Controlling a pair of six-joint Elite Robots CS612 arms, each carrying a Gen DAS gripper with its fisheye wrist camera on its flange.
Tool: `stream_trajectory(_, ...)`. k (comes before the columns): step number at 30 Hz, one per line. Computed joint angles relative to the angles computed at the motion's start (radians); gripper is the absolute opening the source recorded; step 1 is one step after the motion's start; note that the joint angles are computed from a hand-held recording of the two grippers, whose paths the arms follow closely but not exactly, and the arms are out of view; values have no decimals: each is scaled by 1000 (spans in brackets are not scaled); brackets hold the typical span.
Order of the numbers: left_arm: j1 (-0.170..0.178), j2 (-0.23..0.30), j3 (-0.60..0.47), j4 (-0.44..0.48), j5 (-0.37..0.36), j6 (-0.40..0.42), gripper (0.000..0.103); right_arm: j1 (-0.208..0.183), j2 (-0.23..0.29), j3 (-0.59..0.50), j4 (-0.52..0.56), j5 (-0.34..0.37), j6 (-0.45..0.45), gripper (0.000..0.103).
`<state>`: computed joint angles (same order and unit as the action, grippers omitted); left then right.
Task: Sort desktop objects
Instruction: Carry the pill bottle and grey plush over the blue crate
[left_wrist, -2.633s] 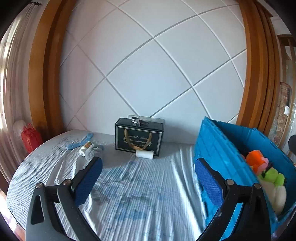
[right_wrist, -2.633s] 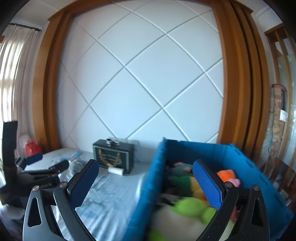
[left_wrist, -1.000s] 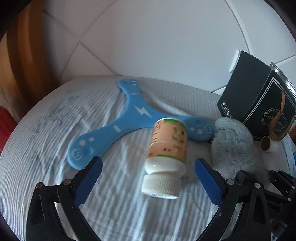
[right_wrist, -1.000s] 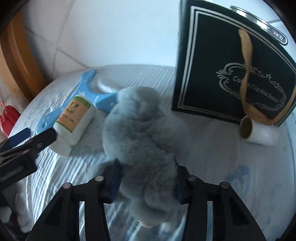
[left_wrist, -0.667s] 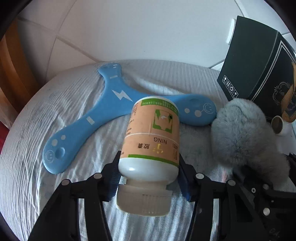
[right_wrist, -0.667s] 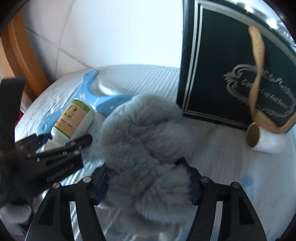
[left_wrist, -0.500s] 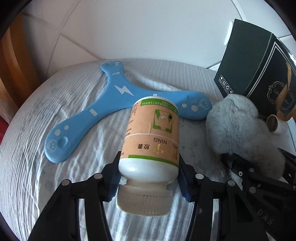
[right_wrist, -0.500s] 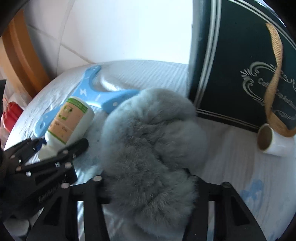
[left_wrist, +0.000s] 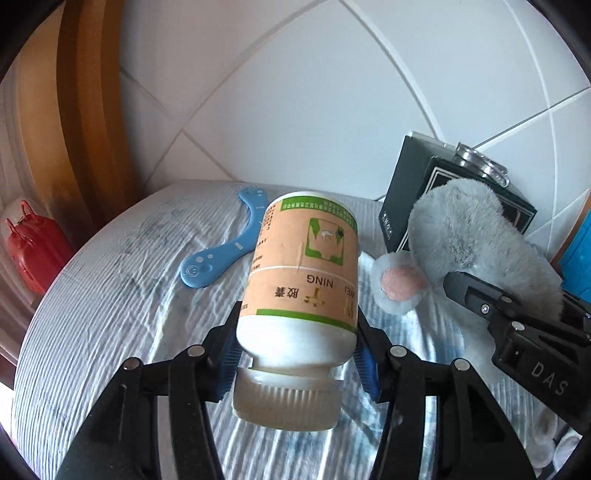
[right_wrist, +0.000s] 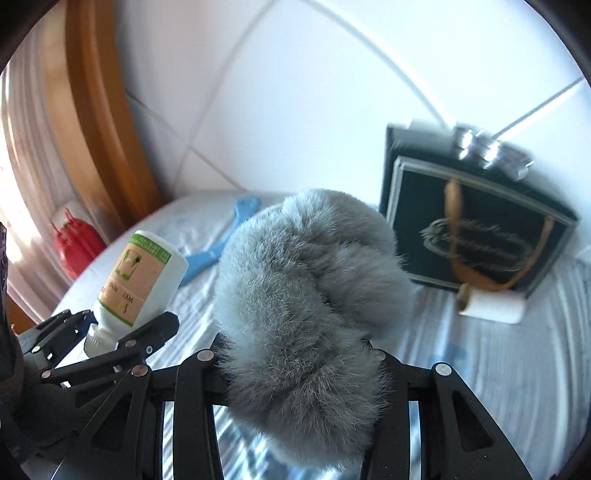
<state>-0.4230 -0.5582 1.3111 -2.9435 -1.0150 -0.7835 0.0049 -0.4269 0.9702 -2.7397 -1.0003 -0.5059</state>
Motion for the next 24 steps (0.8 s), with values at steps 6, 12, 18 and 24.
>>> stream_trajectory(6, -61, -90, 108, -55, 69, -28, 52, -49, -134, 212, -193, 30, 15, 40)
stream_trajectory(12, -133, -150, 169, -97, 154, -8, 52, -111, -239, 384, -380, 57, 46, 40)
stream_trajectory(18, -200, -171, 175, -126, 189, 35, 52, -192, -310, 503, -521, 100, 97, 40)
stream_trajectory(24, -270, -145, 94, -158, 215, 112, 52, -288, -359, 570, -646, 134, 153, 40)
